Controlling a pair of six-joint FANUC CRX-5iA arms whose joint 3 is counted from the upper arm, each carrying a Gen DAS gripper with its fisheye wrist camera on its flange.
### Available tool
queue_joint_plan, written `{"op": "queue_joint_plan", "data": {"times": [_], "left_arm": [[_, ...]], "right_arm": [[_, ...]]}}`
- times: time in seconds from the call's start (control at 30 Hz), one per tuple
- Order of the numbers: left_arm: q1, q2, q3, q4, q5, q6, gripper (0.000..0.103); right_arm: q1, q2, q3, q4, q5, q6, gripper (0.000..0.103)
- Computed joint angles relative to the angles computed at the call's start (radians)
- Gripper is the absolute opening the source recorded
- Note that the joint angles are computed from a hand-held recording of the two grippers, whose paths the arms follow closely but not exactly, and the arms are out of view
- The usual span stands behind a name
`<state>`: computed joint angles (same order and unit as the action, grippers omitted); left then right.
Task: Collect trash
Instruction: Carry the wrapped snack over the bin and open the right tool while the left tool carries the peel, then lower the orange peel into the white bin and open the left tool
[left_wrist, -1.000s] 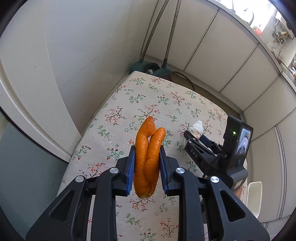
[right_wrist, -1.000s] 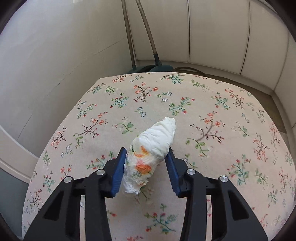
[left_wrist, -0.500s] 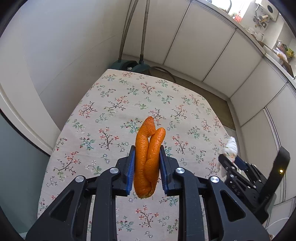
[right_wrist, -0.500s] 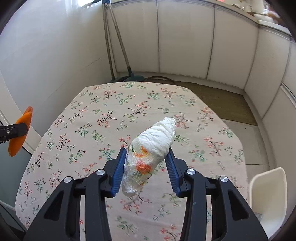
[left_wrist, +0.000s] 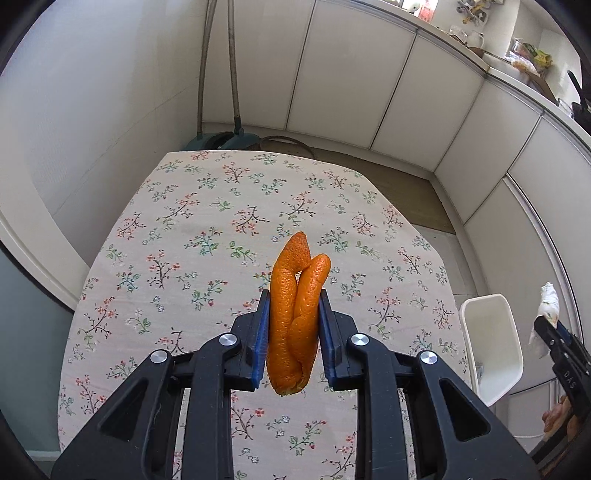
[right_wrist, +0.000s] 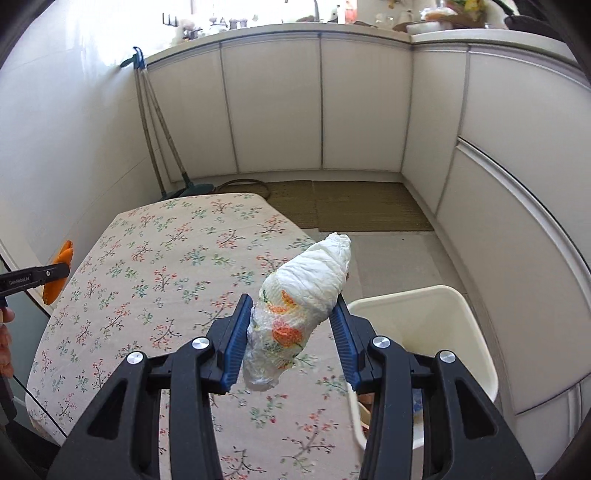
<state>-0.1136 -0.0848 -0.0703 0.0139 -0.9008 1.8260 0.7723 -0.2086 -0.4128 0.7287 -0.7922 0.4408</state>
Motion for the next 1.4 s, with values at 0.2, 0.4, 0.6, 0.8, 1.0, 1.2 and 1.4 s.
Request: {"op": "queue_joint_plan", "data": {"times": [0.2,0.4,0.6,0.8,1.0,1.2,1.4], "left_arm": [[-0.072,0.030,0.029,-0.028,-0.006,0.020,0.023],[-0.152,0.062,0.048,-0.050,0.001,0.036,0.023],[-0.225,0.100,0.068,-0.070,0.023,0.061,0.023],[-0.281,0.146,0.111,-0.046,0.065,0.086,0.023],[-0.371,0.249,0.224,-0.003,0.072,0.052,0.023],[-0.463,0.357,0.369,0.015,0.065,-0.003,0.023],[-0.513,0.445,0.484,0.022,0.045,-0.047,0.024]], "right_arm": [[-0.041,-0.098,-0.082,0.051,-0.065,-0.059,0.043],[-0.107,-0.127,-0.129,0.060,-0.103,-0.090,0.045],[-0.171,-0.132,-0.146,0.015,-0.107,-0.081,0.066],[-0.204,-0.169,-0.195,0.079,-0.115,-0.122,0.079],[-0.248,-0.214,-0.235,0.123,-0.138,-0.185,0.085],[-0.290,-0.250,-0.265,0.154,-0.179,-0.244,0.087],[-0.338,-0.283,-0.279,0.122,-0.197,-0.267,0.088]]}}
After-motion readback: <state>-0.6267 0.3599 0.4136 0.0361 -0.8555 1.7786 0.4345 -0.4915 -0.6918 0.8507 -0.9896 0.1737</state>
